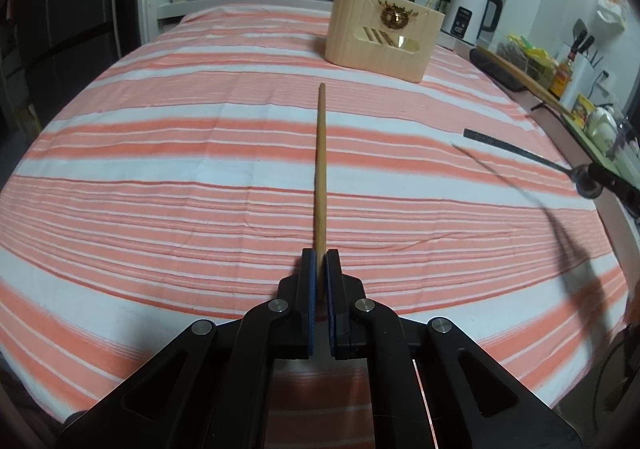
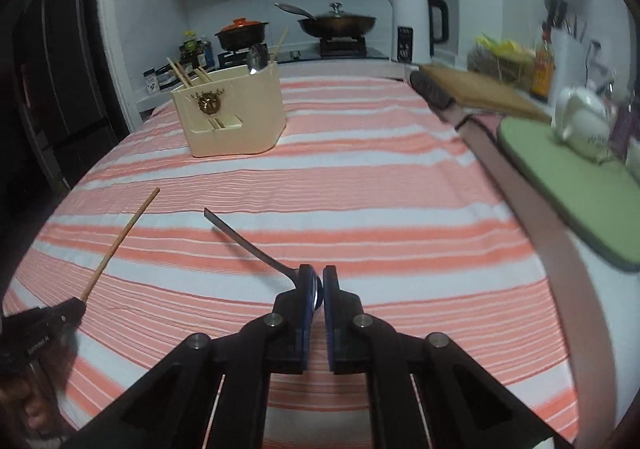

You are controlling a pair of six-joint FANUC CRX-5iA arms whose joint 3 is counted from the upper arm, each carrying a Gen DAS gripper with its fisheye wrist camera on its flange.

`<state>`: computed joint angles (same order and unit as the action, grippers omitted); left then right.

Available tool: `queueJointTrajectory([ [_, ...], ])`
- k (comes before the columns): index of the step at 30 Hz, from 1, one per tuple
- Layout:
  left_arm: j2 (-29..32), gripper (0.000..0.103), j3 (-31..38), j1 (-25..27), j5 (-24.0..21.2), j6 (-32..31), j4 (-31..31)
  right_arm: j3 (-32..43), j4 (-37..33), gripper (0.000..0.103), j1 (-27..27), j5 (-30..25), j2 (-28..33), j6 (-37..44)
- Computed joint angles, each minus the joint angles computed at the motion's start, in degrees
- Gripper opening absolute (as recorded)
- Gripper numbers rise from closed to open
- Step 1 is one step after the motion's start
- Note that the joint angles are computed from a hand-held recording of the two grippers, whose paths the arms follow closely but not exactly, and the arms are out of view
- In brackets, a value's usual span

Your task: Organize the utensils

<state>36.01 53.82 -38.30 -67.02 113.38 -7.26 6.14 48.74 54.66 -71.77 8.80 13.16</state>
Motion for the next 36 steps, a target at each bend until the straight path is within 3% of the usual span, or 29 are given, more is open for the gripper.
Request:
queueJointTrajectory([
  [4, 0.71, 0.003, 1.18, -0.17, -0.63, -0.60, -0.12, 3.85, -0.95, 0.006, -2.06, 1.37, 2.93, 14.55],
  [7, 0.96, 0.003, 1.66, -0.13, -1.13, -0.76, 0.20, 6.95, -0.65, 0.006, -4.59, -0.47, 6.51, 18.93],
  [10, 0.83, 0.003, 1.48, -0.12, -1.27, -0.86, 0.31, 7.78, 0.25, 0.008, -6.35, -0.07, 7.49, 17.05],
  [14, 1.35, 0.003, 2.40, -0.20, -1.78, -1.02, 0.25, 13.16, -13.23, 0.011, -8.83, 7.85, 8.34, 16.99],
  [17, 2.24, 0.003, 4.00, -0.25, -2.79, -1.47, 0.14, 20.37, -21.07, 0.010, -10.84, 8.82, 13.38, 17.68],
  [22, 2.39, 0.003, 4.23, -0.02, -3.17, -2.37, 0.59, 31.88, -28.52, 0.010, -12.92, 3.45, 21.30, 22.28],
  [26, 1.97, 0.003, 3.40, 0.33, -2.74, -2.23, 1.40, 36.56, -38.99, 0.010, -13.55, -2.65, 20.69, 31.58],
  [28, 1.82, 0.003, 3.07, 0.55, -2.65, -2.28, 1.97, 34.81, -40.02, 0.010, -11.80, -6.52, 18.50, 36.51],
  [31, 1.78, 0.003, 2.93, 0.81, -2.85, -2.46, 2.86, 26.40, -38.06, 0.006, -8.68, -9.42, 11.98, 35.94],
  [35, 1.49, 0.003, 2.30, 1.37, -2.76, -2.68, 5.00, 8.32, -25.67, 0.013, -2.89, -0.72, -0.24, 23.99],
  [36, 1.28, 0.003, 1.88, 1.58, -2.57, -2.92, 5.79, 5.51, -23.18, 0.022, -1.89, -0.37, -1.99, 20.20],
])
